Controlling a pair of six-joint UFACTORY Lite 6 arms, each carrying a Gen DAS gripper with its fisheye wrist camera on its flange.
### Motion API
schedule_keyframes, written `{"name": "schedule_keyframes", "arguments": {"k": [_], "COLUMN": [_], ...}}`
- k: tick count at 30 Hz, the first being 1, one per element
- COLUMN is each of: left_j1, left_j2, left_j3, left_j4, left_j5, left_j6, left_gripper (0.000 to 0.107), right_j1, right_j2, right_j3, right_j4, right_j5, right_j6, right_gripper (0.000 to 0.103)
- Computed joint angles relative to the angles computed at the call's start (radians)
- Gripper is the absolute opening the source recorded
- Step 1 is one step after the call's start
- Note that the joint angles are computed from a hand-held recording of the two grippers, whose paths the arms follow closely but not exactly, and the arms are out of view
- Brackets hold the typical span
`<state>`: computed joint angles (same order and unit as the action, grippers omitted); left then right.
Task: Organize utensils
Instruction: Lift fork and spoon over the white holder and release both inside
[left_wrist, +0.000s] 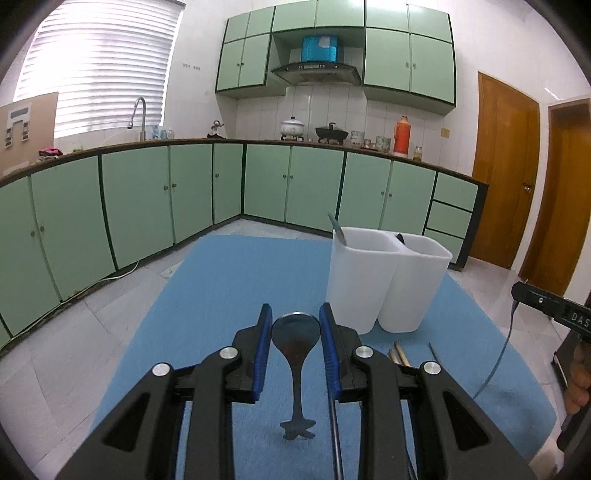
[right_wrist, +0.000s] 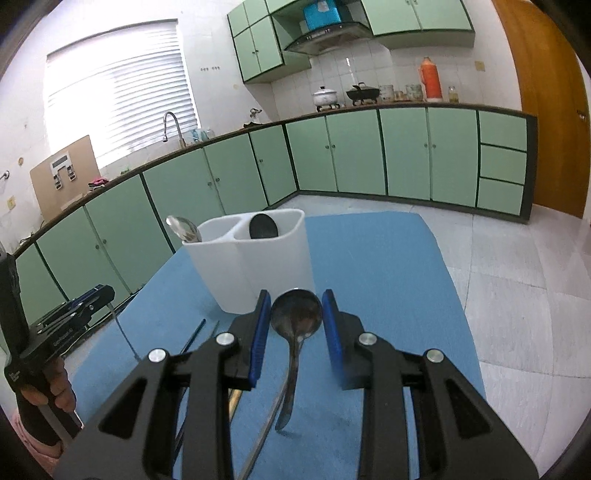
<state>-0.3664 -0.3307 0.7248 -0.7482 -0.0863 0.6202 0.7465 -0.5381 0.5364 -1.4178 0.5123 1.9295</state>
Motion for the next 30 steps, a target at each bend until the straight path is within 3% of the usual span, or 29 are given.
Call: {"name": "schedule_keyframes", "arguments": {"k": [8,15,17,21,24,30], "left_j1": [0.004,-0.014,-0.023,-0.041,-0.058,-0.067], "left_j2": [-0.035,-0.005,0.028,0.145,0.267,0.502], "left_j3": [0.017,0.167,0.243,0.43,0.583,0.827], "left_j4": [0.196,0.092,0.146,0.312,0.323,0.66], "left_j5": [-0.017,-0.007,-0.009,0.01,0.015,0.025], "left_j6": [-0.195,-0.083,-0.127,-0.284,-0.294,-0.65], "left_gripper": [0.026,0.026,0.026,0.026,0.026,0.026], "right_j1": [0.019,-0.034,-0.063,-0.128,-0.157,-0.25], "right_j2": [0.013,0.098,0.145,0.263,0.347,0.532], "right_j3": [0.064,0.25,0.316,0.45,0.532,0.674], "right_j4": [-0.034,-0.124,-0.164,-0.248,-0.292,-0.401], "right_j5": [0.068,0.079,0.063,0.03,0.018,-0.042], "right_j6": [-0.019,-0.082,-0.081,-0.061,-0.038,0.061], "right_gripper": [0.027,0.027,0.027,0.027,0.027,0.027]}}
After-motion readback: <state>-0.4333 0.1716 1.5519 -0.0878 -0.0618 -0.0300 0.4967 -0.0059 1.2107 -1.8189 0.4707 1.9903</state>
